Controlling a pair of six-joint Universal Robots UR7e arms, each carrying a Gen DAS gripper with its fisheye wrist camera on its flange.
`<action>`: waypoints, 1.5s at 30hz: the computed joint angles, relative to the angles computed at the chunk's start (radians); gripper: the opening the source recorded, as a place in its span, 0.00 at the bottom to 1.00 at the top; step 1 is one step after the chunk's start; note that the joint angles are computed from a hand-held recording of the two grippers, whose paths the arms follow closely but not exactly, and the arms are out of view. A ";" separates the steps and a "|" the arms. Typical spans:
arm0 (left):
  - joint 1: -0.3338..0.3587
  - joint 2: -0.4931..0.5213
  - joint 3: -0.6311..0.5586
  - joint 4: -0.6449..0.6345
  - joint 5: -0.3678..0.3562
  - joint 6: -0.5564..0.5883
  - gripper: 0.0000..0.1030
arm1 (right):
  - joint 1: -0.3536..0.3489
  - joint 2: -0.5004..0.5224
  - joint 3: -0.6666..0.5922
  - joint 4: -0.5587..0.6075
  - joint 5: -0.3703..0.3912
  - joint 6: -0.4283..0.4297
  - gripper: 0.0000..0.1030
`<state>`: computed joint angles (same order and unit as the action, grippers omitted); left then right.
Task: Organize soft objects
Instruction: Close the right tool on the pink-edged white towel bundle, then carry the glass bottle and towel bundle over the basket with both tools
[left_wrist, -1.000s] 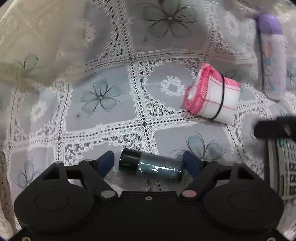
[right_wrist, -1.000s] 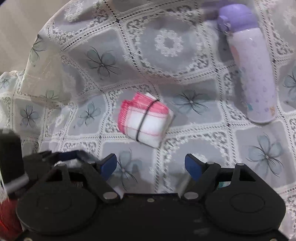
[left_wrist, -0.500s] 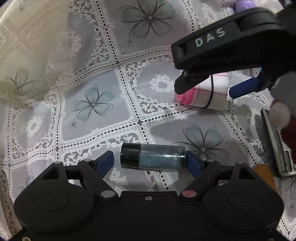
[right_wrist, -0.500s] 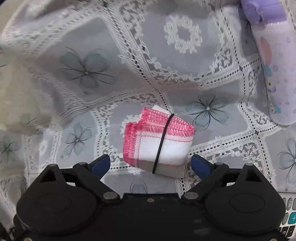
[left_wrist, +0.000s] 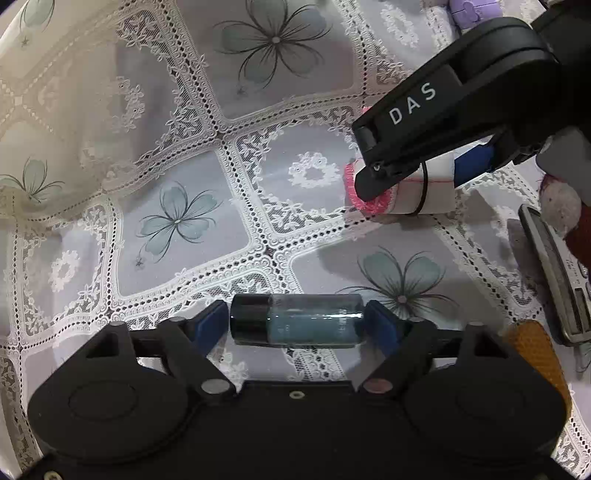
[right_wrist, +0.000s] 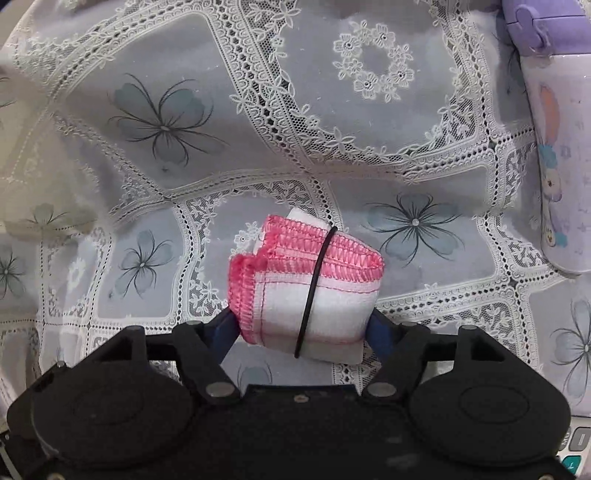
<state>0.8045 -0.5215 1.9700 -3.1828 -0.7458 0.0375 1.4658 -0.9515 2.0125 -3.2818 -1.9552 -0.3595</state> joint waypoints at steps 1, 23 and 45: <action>0.002 -0.004 0.001 0.003 -0.010 -0.002 0.64 | -0.002 -0.006 0.004 0.001 0.004 -0.003 0.69; -0.120 -0.099 0.040 0.324 0.091 -0.568 0.63 | -0.010 -0.166 0.160 0.043 0.063 -0.096 0.69; -0.455 -0.188 0.224 0.637 0.024 -1.162 0.63 | -0.187 -0.743 0.629 0.074 0.243 -0.304 0.69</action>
